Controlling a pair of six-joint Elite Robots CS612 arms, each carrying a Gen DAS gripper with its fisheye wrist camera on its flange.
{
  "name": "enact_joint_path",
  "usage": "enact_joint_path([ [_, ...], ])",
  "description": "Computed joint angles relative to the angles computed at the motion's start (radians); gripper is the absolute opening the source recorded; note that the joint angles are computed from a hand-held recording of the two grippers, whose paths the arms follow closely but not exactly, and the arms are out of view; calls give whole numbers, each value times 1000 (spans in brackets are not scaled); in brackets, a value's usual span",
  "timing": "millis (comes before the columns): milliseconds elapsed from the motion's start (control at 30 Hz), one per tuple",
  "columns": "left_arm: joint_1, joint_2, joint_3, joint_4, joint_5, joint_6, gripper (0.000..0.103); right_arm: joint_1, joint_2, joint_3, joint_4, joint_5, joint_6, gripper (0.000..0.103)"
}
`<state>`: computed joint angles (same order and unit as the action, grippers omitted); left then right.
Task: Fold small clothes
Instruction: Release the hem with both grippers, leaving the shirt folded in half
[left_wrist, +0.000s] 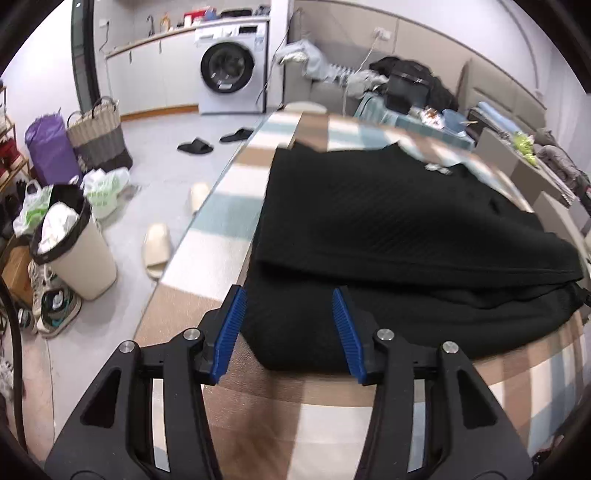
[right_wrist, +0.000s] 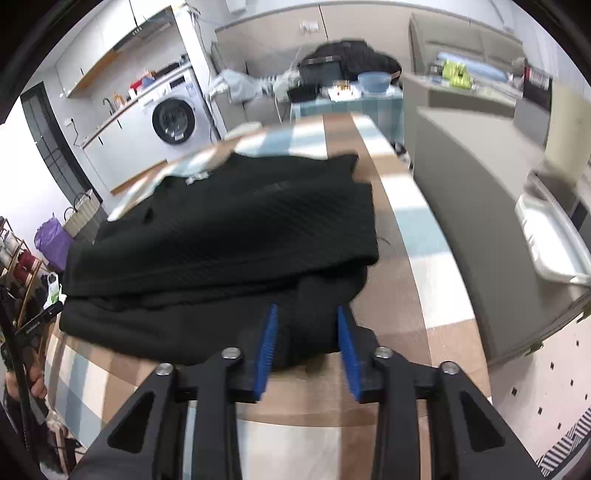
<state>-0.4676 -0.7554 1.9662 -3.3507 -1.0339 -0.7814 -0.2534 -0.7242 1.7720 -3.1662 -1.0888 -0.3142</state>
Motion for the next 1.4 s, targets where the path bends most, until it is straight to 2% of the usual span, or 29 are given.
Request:
enact_joint_path([
  [67,-10,-6,6,-42,-7,33,54,8,-14,19,-31,11,-19,44],
  [200,-27,-6,-8,-76,-51,105,54,25,-34,41,-36,12,-57,46],
  [300,-31,3,-31,-72,-104,145,54,35,-41,56,-87,-75,-76,51],
  [400,-34,25,-69,-69,-177,178,54,19,-42,50,-29,-3,-41,51],
  [467,-39,46,-98,-68,-214,207,54,28,-35,51,-47,3,-31,51],
  [533,-47,63,-126,-39,-233,238,54,37,-24,43,-25,43,-21,54],
  [600,-56,80,-143,-27,-237,239,54,65,-7,26,12,54,-42,55],
  [700,-70,90,-155,4,-222,249,57,113,10,5,36,2,-99,55],
  [800,-83,90,-143,5,-219,261,58,149,18,0,50,-8,-169,57],
  [833,-85,89,-136,-2,-221,262,59,160,22,2,38,-28,-187,61],
  [933,-83,81,-117,-9,-235,256,59,183,28,23,-31,-90,-267,64],
  [1033,-80,70,-101,-1,-238,257,59,168,25,26,-14,-87,-262,64],
  [1167,-74,64,-87,-8,-242,261,59,136,25,25,-30,-142,-222,64],
  [1300,-58,51,-61,-10,-237,221,59,100,28,14,-50,-217,-152,65],
  [1333,-53,42,-46,-8,-231,209,59,91,27,13,-50,-222,-140,64],
  [1400,-42,31,-24,-11,-219,185,59,63,19,12,-17,-170,-121,60],
])
